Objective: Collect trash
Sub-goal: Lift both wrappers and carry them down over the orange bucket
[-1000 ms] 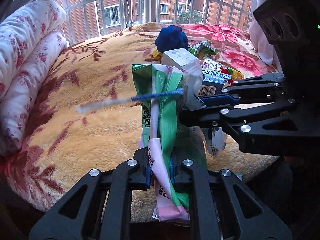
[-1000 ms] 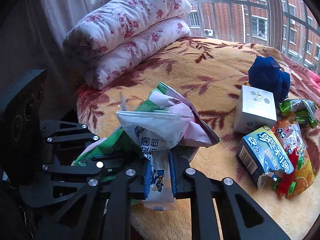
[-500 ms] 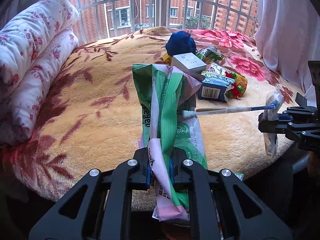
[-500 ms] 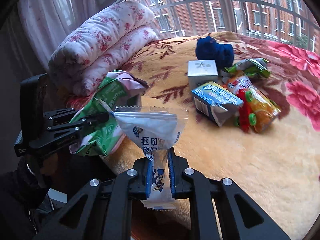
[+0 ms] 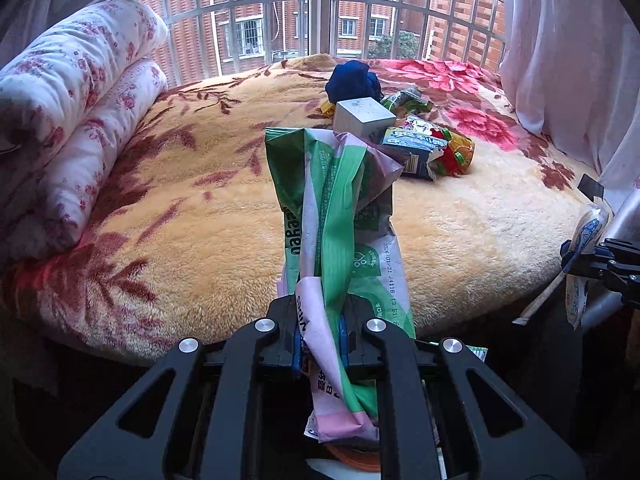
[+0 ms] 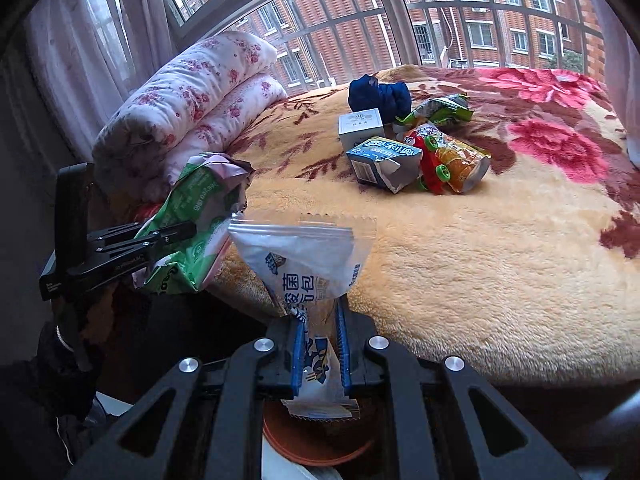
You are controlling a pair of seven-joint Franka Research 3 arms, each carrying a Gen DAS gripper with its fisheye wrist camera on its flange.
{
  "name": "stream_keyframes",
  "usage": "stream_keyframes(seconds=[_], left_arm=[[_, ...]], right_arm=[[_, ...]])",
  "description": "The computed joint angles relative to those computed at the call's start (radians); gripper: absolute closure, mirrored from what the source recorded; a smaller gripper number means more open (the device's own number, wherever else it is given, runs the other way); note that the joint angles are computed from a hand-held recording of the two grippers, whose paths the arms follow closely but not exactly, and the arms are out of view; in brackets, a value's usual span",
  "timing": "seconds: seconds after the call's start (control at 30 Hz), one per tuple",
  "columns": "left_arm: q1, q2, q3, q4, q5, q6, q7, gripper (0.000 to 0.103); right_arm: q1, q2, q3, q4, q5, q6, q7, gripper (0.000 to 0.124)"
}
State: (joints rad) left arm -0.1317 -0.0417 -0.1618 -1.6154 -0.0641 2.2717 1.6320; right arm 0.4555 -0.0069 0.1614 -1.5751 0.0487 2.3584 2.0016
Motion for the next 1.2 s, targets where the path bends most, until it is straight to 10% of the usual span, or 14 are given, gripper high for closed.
stream_keyframes(seconds=[0.6,1.2], left_arm=[[-0.035,-0.176,0.027,-0.203,-0.056,0.008,0.064,0.092],[-0.066,-0.264,0.052,-0.396,-0.061,-0.176,0.188,0.092]], right_arm=[[-0.001,-0.154,0.053,-0.169,-0.022,0.034,0.070,0.110],[0.046,-0.142,0.062,-0.239,0.121,-0.049,0.040,0.110]])
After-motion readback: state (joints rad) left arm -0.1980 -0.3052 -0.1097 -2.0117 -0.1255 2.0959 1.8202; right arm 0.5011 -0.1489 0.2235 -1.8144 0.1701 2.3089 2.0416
